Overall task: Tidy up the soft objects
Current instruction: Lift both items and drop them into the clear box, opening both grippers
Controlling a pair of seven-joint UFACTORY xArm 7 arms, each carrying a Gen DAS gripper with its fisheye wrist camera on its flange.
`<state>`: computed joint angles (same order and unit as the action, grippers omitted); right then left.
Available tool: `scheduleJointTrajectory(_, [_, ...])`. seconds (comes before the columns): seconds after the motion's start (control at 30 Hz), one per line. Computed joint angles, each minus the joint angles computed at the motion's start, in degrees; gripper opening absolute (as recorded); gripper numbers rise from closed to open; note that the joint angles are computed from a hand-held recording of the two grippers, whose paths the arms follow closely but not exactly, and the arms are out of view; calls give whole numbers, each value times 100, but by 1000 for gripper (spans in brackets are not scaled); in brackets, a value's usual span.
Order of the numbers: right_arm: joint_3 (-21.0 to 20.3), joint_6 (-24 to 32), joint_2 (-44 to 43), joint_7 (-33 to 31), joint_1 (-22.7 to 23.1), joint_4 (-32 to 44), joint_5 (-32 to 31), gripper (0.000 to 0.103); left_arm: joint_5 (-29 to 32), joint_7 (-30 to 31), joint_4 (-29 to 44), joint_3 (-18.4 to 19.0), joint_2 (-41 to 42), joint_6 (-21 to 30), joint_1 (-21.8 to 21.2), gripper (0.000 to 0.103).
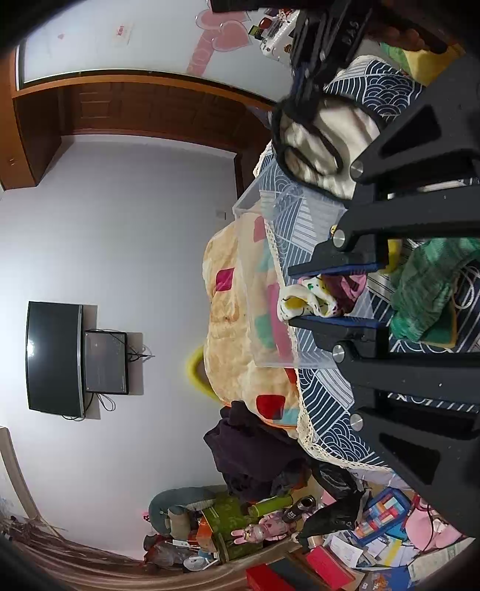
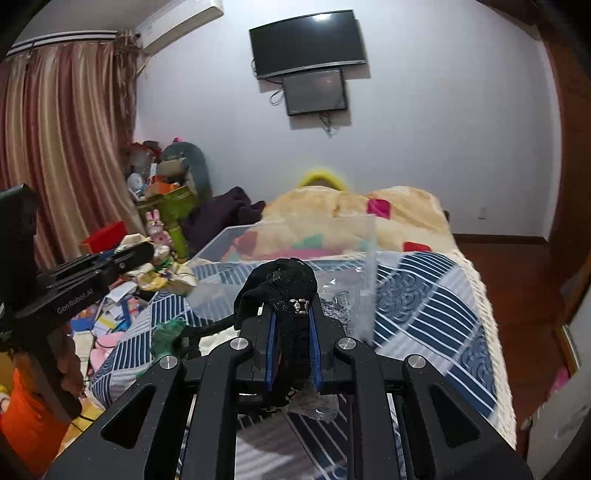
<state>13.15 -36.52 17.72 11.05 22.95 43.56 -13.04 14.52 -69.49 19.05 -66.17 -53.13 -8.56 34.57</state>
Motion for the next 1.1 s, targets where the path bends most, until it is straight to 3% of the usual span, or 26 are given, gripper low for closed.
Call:
scheduleJointTrajectory(0.07, [267,493,371,435,-359,479,-575,14,9,-1,35,-56,49,-29,81,18])
scheduleJointTrajectory(0.13, [121,947,517,446,-131,688,-410,17,13,4,51,-102,80,-23,124,18])
scheduleJointTrajectory(0.2, [-209,1002,554,-7,358,659,235,22,23,-7,56,-179,62,8,159,18])
scheduleJointTrajectory(0.27, [-109,946,558,-92,258,570,241,30,47,-13,57,-241,118,0,200,18])
scheduleJointTrajectory(0.4, [244,750,530,117,-230,388,-229,31,69,-26,79,-333,244,-28,302,18])
scheduleJointTrajectory(0.43, [260,643,523,129,-264,336,-297,29,59,-42,67,-350,244,-43,306,18])
scheduleJointTrajectory(0.47, [167,566,490,36,-123,286,-141,16,53,-52,53,-356,247,-57,306,18])
scheduleJointTrajectory(0.5, [63,501,452,-83,-5,243,13,11,49,-61,43,-370,255,-83,323,18])
scheduleJointTrajectory(0.63, [240,231,334,181,-221,141,-329,10,61,-19,27,-311,245,-46,287,18])
scheduleJointTrajectory(0.83, [113,-148,72,66,39,233,-106,10,109,189,136,-146,247,-147,429,18])
scheduleJointTrajectory(0.97, [42,-154,203,-23,176,640,159,10,76,428,309,-173,420,-372,797,18])
scheduleJointTrajectory(1.03, [81,-3,345,178,82,957,52,10,40,576,420,-269,552,-464,1046,18])
scheduleJointTrajectory(1.1, [-28,212,457,36,258,1210,346,10,8,728,545,-383,751,-529,1303,18])
